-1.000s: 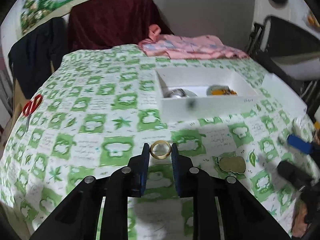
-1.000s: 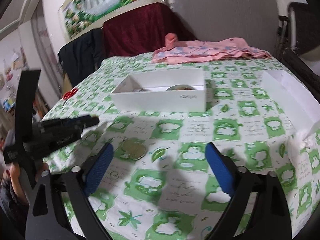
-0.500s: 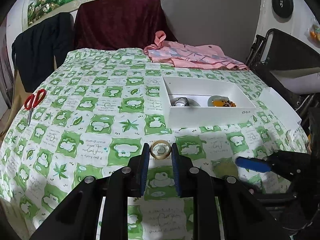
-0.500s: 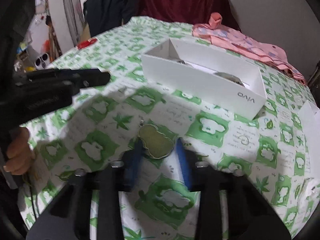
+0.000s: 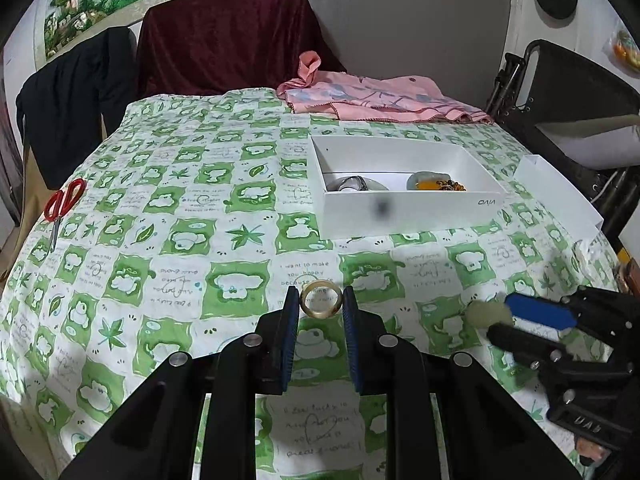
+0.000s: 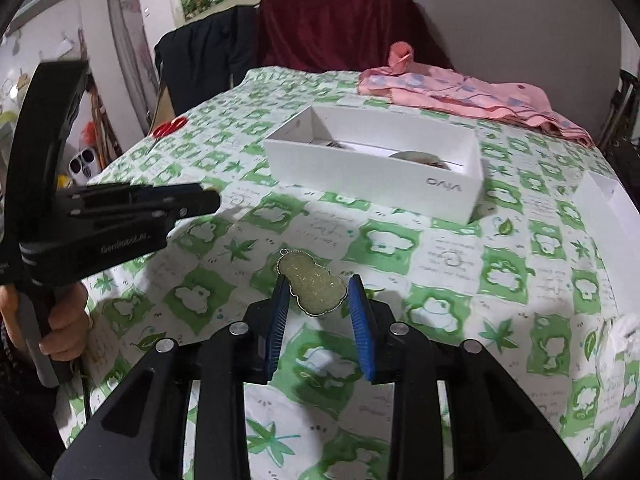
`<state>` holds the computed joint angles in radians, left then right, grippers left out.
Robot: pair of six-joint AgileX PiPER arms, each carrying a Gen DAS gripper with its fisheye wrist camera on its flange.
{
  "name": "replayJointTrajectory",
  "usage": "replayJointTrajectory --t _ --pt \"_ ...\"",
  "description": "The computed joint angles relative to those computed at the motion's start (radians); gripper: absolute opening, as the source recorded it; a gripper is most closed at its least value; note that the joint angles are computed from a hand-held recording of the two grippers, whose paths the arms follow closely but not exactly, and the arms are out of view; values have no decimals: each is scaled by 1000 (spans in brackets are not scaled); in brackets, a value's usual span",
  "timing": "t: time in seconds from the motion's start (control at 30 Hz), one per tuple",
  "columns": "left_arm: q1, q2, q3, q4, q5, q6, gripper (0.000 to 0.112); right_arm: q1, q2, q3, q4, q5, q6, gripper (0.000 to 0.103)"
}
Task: Organize jewelry
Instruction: 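Grasp the jade gourd pendant with right tool while left tool holds ring, then carry the ring and gourd pendant over the white box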
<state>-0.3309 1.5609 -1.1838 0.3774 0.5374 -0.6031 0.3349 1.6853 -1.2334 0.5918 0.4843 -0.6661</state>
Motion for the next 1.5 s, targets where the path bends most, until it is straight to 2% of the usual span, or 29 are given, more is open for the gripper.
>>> replayJointTrajectory --t 0.17,0.6,0.87,1.27,1.5 --pt "-17 -7 11 63 -4 -56 22 -30 4 -2 49 -5 1 29" --pt "-113 -19 31 329 49 -278 22 -28 -11 14 78 -21 -11 29" --pt "-163 -16 10 453 104 -381 22 -61 -62 40 196 -15 -78 29" --pt "-153 4 -210 390 153 -265 22 -149 -95 -90 284 59 -79 29" --pt "-170 -40 -153 403 145 -334 22 -191 -131 -44 363 68 -129 29"
